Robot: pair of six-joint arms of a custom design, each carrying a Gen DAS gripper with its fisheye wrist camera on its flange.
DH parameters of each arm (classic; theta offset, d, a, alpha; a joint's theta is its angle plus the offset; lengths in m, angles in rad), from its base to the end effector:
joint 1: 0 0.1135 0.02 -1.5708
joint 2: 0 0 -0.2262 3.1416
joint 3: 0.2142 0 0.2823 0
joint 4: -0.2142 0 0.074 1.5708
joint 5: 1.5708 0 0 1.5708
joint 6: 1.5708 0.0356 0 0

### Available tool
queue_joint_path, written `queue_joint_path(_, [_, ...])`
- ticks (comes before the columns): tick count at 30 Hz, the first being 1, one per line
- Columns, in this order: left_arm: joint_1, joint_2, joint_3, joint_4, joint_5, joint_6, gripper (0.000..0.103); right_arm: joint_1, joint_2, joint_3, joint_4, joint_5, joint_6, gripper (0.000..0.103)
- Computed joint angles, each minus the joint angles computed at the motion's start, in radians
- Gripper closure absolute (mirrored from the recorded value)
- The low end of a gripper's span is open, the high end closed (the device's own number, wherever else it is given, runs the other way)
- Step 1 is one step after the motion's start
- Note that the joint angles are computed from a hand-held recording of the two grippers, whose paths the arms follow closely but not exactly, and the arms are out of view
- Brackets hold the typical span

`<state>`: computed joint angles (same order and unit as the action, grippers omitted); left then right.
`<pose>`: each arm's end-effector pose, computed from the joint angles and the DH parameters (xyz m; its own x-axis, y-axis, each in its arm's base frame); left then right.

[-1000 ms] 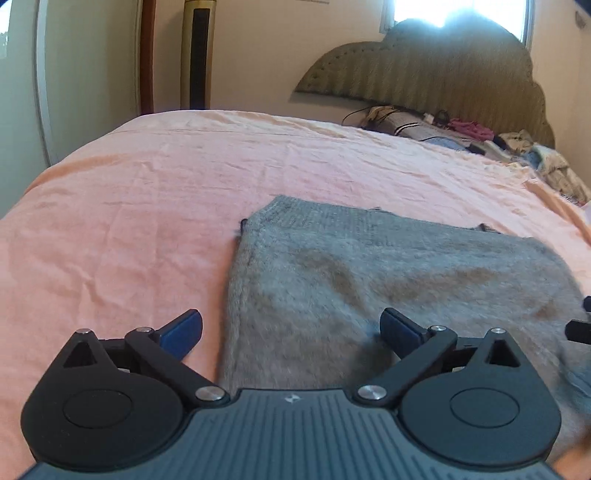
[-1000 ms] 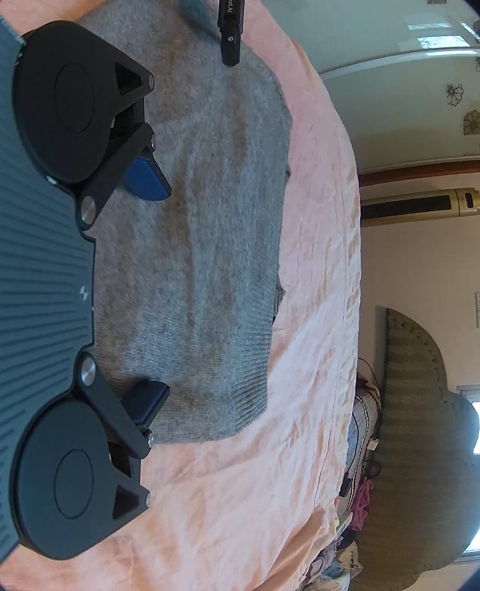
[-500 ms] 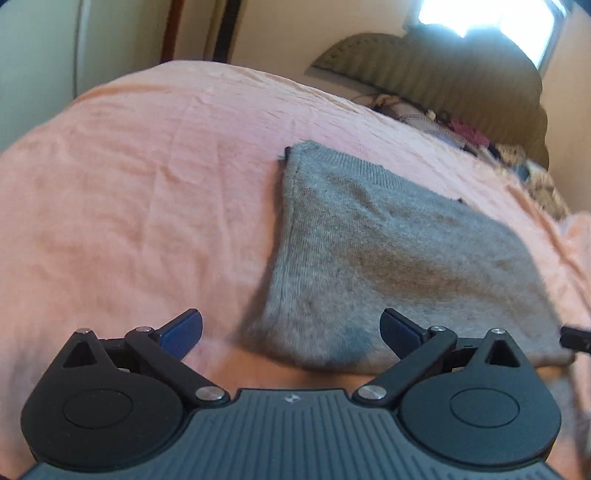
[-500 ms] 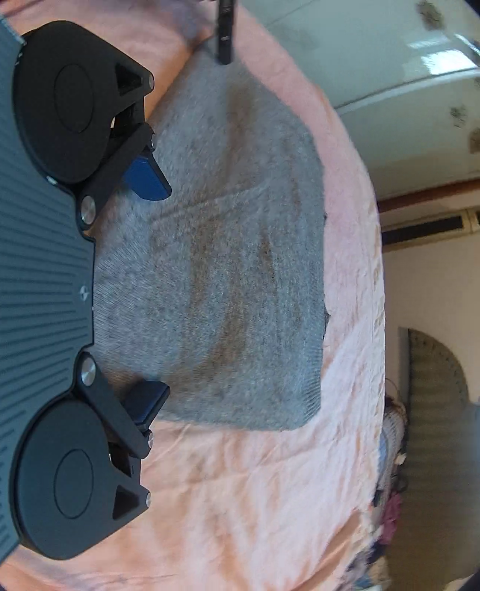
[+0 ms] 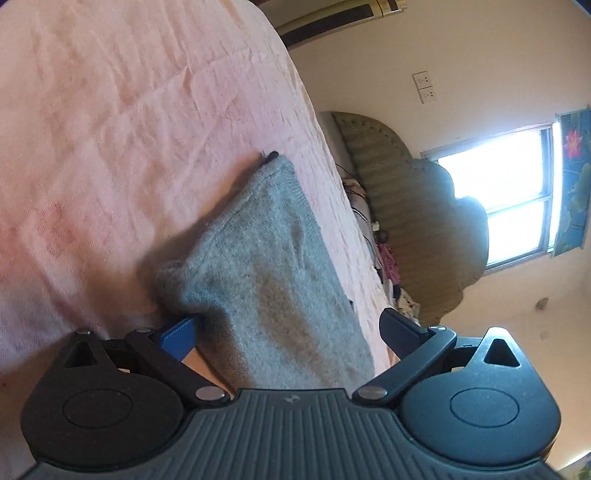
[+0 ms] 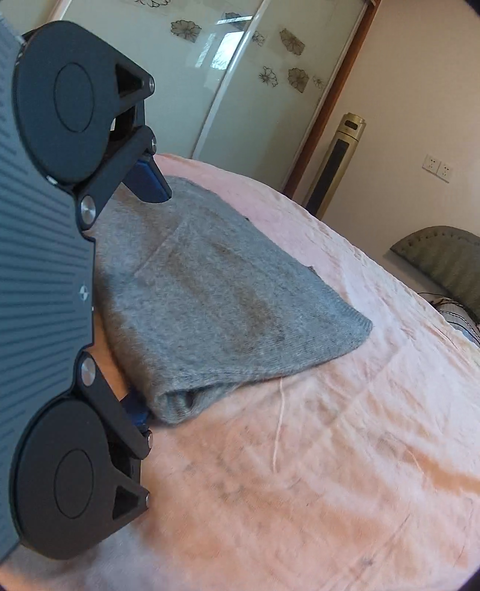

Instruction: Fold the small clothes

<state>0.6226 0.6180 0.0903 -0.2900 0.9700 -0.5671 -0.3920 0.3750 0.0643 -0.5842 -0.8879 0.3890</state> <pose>0.1540 0.0744 0.0888 -0.5690 -0.7823 -0.2536 -0.2099 0.4363 -0.8750 0.1500 -0.0321 0.0939 -0.7458 0.5673 -0.3493 0.0815 0.5981 0.7973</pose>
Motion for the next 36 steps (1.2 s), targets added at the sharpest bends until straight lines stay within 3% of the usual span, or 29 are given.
queue_joint_path(1, [-0.028, -0.021, -0.007, 0.005, -0.045, -0.015, 0.011, 0.038, 0.018, 0.000, 0.050, 0.035, 0.030, 0.011])
queue_joint_path(2, [-0.047, -0.021, -0.005, -0.006, -0.085, -0.003, 0.027, 0.064, 0.030, 0.000, 0.078, 0.062, 0.037, 0.020])
queue_joint_path(3, [-0.060, -0.012, 0.004, -0.020, -0.120, 0.019, 0.037, 0.080, 0.074, 0.012, 0.107, 0.083, 0.023, 0.040])
queue_joint_path(4, [-0.061, -0.003, 0.010, -0.032, -0.142, 0.038, 0.052, 0.085, 0.148, 0.030, 0.141, 0.089, 0.007, 0.053])
queue_joint_path(5, [-0.055, 0.006, 0.011, -0.032, -0.141, 0.040, 0.056, 0.079, 0.242, 0.054, 0.174, 0.087, -0.012, 0.071])
queue_joint_path(6, [-0.032, 0.020, 0.019, -0.050, -0.115, 0.050, 0.056, 0.051, 0.308, 0.067, 0.195, 0.069, -0.025, 0.081])
queue_joint_path(7, [-0.005, 0.044, 0.037, -0.087, -0.090, 0.087, 0.056, 0.021, 0.358, 0.080, 0.202, 0.037, -0.035, 0.081])
queue_joint_path(9, [0.033, 0.071, 0.083, -0.206, -0.068, 0.187, 0.054, -0.036, 0.402, 0.110, 0.129, -0.017, -0.089, 0.075])
queue_joint_path(10, [0.048, 0.093, 0.110, -0.268, -0.067, 0.239, 0.048, -0.058, 0.385, 0.113, 0.080, -0.035, -0.124, 0.069])
queue_joint_path(12, [0.128, 0.113, 0.130, -0.386, -0.017, 0.356, 0.041, -0.137, 0.326, 0.115, -0.072, -0.102, -0.251, 0.036])
queue_joint_path(14, [0.207, 0.106, 0.125, -0.447, 0.010, 0.411, 0.035, -0.179, 0.267, 0.117, -0.187, -0.123, -0.333, 0.020])
queue_joint_path(16, [0.206, 0.084, 0.089, -0.377, 0.019, 0.345, 0.032, -0.182, 0.238, 0.116, -0.223, -0.113, -0.348, 0.018])
queue_joint_path(18, [0.129, -0.027, 0.010, -0.215, -0.014, 0.158, 0.032, -0.153, 0.220, 0.093, -0.157, -0.117, -0.275, 0.015])
queue_joint_path(19, [0.072, -0.059, -0.023, -0.119, -0.048, 0.080, 0.032, -0.131, 0.200, 0.076, -0.111, -0.114, -0.215, 0.013])
queue_joint_path(21, [-0.043, -0.108, -0.047, -0.028, -0.156, -0.020, 0.032, -0.067, 0.153, 0.049, -0.025, -0.087, -0.094, 0.004])
queue_joint_path(23, [-0.103, -0.125, -0.059, 0.015, -0.206, -0.045, 0.033, 0.001, 0.110, 0.031, 0.037, -0.042, 0.003, 0.000])
queue_joint_path(25, [-0.097, -0.145, -0.067, 0.009, -0.194, -0.028, 0.036, 0.015, 0.104, 0.026, 0.058, -0.040, 0.028, 0.001])
queue_joint_path(26, [-0.083, -0.141, -0.065, -0.004, -0.187, -0.006, 0.051, 0.002, 0.083, 0.012, 0.060, -0.047, 0.042, 0.003])
queue_joint_path(28, [-0.059, -0.059, -0.040, -0.001, -0.185, 0.052, 0.071, -0.046, 0.095, -0.001, 0.075, -0.077, 0.040, 0.011])
queue_joint_path(31, [-0.023, 0.023, -0.032, 0.036, -0.173, 0.099, 0.089, -0.080, 0.126, -0.010, 0.113, -0.072, 0.047, 0.029])
queue_joint_path(34, [-0.072, -0.044, -0.043, 0.014, -0.245, 0.113, 0.097, -0.036, 0.222, 0.016, 0.168, -0.007, 0.015, 0.062])
queue_joint_path(35, [-0.082, -0.113, -0.057, -0.023, -0.263, 0.118, 0.098, -0.027, 0.284, 0.029, 0.201, 0.001, 0.004, 0.088])
queue_joint_path(36, [-0.075, -0.177, -0.066, -0.068, -0.259, 0.127, 0.098, -0.030, 0.310, 0.028, 0.222, -0.005, 0.002, 0.090])
